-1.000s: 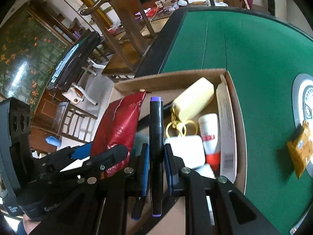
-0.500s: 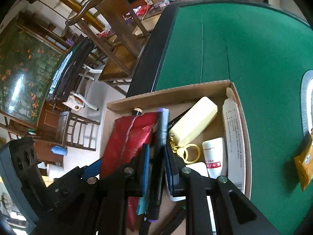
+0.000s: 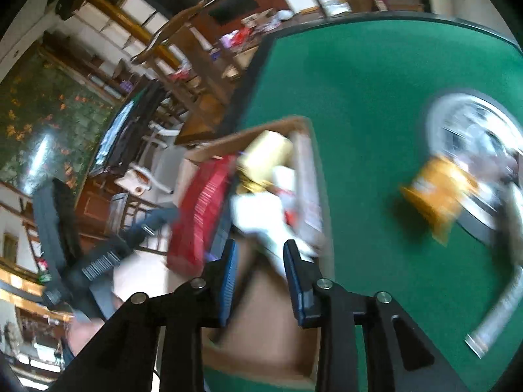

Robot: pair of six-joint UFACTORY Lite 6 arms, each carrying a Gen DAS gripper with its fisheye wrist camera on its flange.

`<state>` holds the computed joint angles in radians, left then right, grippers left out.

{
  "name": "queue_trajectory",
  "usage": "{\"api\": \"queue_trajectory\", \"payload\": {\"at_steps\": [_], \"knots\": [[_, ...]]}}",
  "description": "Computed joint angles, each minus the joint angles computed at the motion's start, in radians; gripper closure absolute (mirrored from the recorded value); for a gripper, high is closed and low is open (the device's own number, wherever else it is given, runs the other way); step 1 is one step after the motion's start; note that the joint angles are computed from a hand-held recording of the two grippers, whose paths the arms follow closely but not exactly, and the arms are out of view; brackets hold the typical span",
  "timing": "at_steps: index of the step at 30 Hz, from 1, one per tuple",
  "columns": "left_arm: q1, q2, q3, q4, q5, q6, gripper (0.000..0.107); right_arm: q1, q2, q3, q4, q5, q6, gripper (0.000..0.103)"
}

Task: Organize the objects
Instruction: 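Lower the red packet and marker into the tray and open both grippers, then grasp the yellow cheese cracker packet with the left gripper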

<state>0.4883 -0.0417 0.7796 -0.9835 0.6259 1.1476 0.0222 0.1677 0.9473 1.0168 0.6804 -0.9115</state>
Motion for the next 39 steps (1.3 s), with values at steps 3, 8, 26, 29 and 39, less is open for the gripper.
{"api": "queue_trajectory", "payload": {"at_steps": [3,8,26,29,39], "knots": [[-0.119,-0.089,-0.027,0.023,0.007,-0.047,0.035,-0.223,-0.147,-0.169,-0.068,0.053,-0.059,0.063],[-0.545,-0.038,0.053,0.174,-0.088,-0.323,0.034,-0.629,-0.145,-0.205,-0.182,0.193,-0.158,0.058],[-1.044,0.732,0.856,0.947,0.002,-1.178,0.034,-1.011,0.449,0.429,-0.414,0.497,-0.377,0.053],[-1.045,0.802,0.939,0.95,0.043,-1.195,0.034,-1.015,0.525,0.514,-0.438,0.522,-0.376,0.053],[-1.044,0.908,1.009,1.025,0.024,-1.327,0.059,-1.016,0.507,0.486,-0.42,0.519,-0.377,0.05]]}}
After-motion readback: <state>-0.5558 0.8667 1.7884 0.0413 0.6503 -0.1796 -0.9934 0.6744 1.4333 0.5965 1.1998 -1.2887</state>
